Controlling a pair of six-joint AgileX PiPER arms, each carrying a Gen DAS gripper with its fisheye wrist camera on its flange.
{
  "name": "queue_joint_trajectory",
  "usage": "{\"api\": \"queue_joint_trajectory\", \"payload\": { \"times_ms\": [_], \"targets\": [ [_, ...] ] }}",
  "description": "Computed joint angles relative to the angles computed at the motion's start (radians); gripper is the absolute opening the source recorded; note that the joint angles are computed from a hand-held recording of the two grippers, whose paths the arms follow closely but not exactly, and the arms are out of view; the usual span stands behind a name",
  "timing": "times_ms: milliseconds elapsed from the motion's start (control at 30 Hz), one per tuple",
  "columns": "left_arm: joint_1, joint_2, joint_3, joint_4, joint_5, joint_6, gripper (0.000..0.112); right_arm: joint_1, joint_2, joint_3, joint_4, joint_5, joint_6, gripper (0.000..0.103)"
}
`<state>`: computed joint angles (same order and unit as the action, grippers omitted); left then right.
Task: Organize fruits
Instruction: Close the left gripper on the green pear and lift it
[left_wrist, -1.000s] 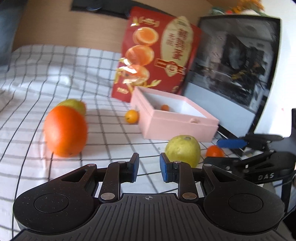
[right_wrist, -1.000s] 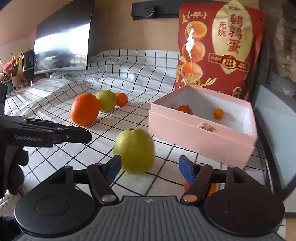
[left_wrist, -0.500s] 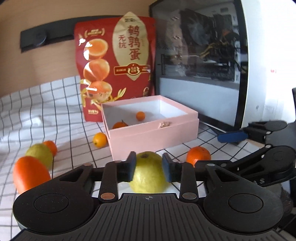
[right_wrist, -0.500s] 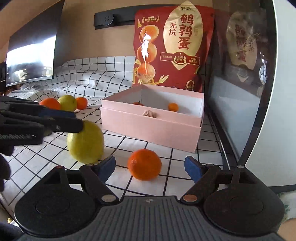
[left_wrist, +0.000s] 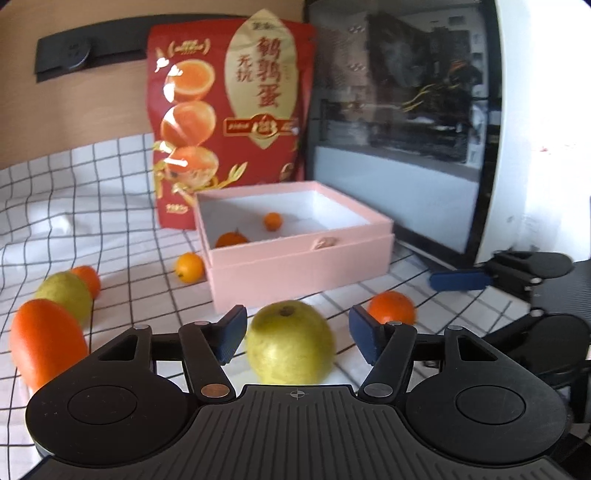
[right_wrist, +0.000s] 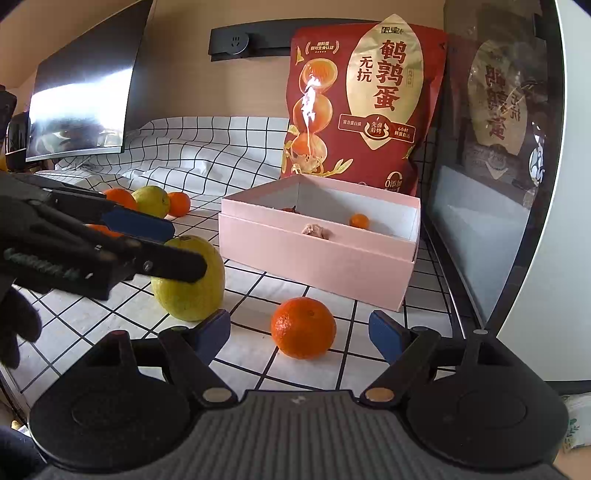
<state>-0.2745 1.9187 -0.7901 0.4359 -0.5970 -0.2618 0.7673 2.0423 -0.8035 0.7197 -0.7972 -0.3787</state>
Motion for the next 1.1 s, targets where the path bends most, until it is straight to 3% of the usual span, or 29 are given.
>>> {"api": "queue_joint_trajectory", "payload": {
  "times_ms": [200,467,633,833,933,1100],
  "targets": [
    [0.011,0.059,-0.085,0.076,0.068,-0.095,0.068,0.001,0.002,-0.008,0.006,0.014,-0.019,0.083],
    [0.018,0.103,-0.127,0.136,0.073,-0.161,0.068,0.004,0.004,-0.016,0.004,0.035,-0.054,0.084],
    [0.036,0.12,-0.177,0.295,0.113,-0.312,0.067,-0.006,-0.001,-0.033,0.031,0.089,-0.074,0.084],
    [0.072,0.095,-0.135,0.356,0.073,-0.393,0.067,-0.045,-0.006,-0.101,0.128,0.257,-0.165,0.084],
    [0.099,0.052,-0.073,0.377,0.054,-0.394,0.067,-0.077,-0.011,-0.108,0.103,0.318,-0.096,0.089],
    [0.151,0.0,0.026,0.356,0.003,-0.359,0.067,-0.077,-0.003,-0.153,0.296,0.347,-0.243,0.099]
  ]
}}
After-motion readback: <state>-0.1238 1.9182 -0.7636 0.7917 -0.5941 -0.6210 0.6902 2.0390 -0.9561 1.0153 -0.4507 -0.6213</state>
